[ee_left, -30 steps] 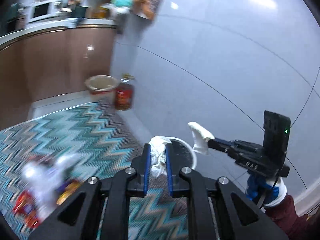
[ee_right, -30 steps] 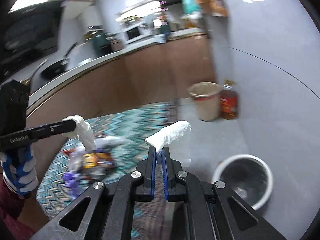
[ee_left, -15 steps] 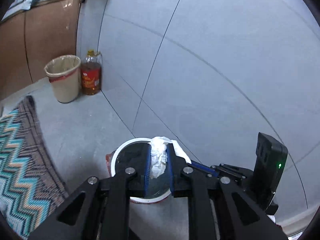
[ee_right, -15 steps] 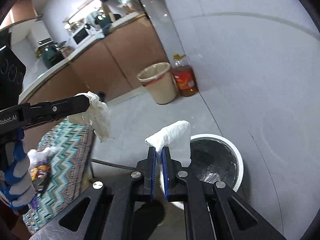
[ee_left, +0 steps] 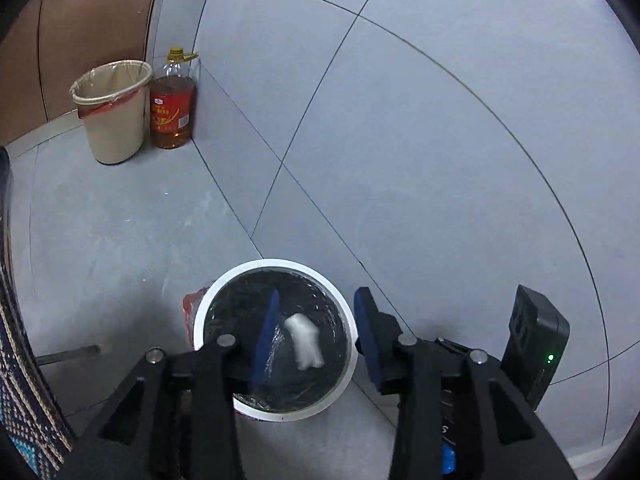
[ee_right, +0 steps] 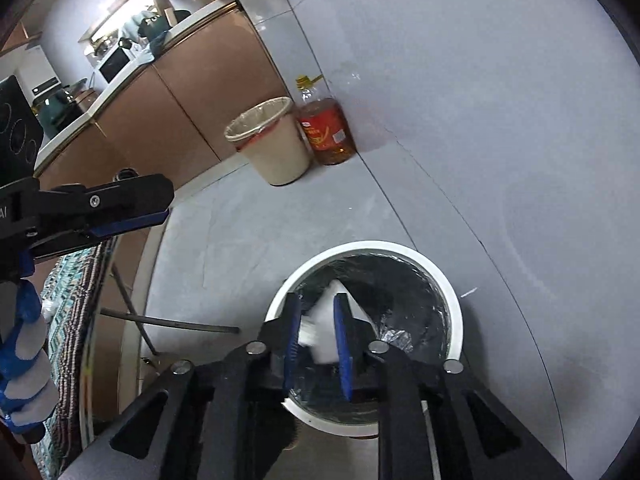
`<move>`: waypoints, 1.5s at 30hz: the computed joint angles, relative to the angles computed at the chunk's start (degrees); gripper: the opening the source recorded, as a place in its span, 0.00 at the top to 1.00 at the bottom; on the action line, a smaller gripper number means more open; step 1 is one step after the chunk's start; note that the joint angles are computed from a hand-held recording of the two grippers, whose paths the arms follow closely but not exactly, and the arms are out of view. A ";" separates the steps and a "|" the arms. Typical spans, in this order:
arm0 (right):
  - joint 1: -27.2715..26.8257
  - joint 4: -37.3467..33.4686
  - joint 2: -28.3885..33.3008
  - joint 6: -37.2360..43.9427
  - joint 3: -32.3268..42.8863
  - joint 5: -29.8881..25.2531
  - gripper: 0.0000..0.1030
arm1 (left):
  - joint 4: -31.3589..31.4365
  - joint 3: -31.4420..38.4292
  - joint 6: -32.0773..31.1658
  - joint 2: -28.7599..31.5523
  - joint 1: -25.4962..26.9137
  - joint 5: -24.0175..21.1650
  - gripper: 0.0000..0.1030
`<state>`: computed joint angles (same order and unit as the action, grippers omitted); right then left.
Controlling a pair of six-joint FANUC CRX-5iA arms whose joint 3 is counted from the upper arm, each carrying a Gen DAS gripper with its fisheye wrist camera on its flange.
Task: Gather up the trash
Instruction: 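Carry both tissues to the white bin and open both tools over it, then grasp red snack wrapper with the left tool while the right tool grasps yellow-labelled bag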
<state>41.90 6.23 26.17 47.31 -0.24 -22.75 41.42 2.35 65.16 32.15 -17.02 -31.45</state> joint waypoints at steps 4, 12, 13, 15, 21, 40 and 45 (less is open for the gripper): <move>0.42 3.74 -1.71 -4.18 -2.74 0.85 0.80 | 4.39 -4.60 -4.73 -2.96 -0.64 3.93 0.63; 3.34 16.30 -9.17 -16.14 -10.29 4.02 0.79 | 9.71 -16.87 -12.27 -15.74 -1.88 14.11 0.63; 4.06 19.30 -10.69 -18.47 -11.59 4.39 0.79 | 5.90 -16.81 -9.09 -17.17 -1.24 13.37 0.63; 5.22 23.57 -13.04 -21.86 -13.35 4.73 0.77 | 4.33 -19.10 -7.67 -20.74 -0.71 14.03 0.63; 9.28 39.72 -19.20 -34.07 -17.23 4.98 0.74 | -2.54 -27.56 -2.48 -33.93 2.00 16.43 0.56; 21.48 44.48 -15.76 -31.21 -7.61 5.33 0.50 | -3.53 -56.59 -11.56 -80.47 41.83 -1.87 0.48; 23.25 33.25 -12.01 -20.31 -2.39 6.73 0.44 | 0.97 -61.22 -20.14 -87.33 56.09 -9.81 0.44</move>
<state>65.15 39.48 14.15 26.99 -2.64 -16.02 42.39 -58.87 45.03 -55.18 39.07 -41.26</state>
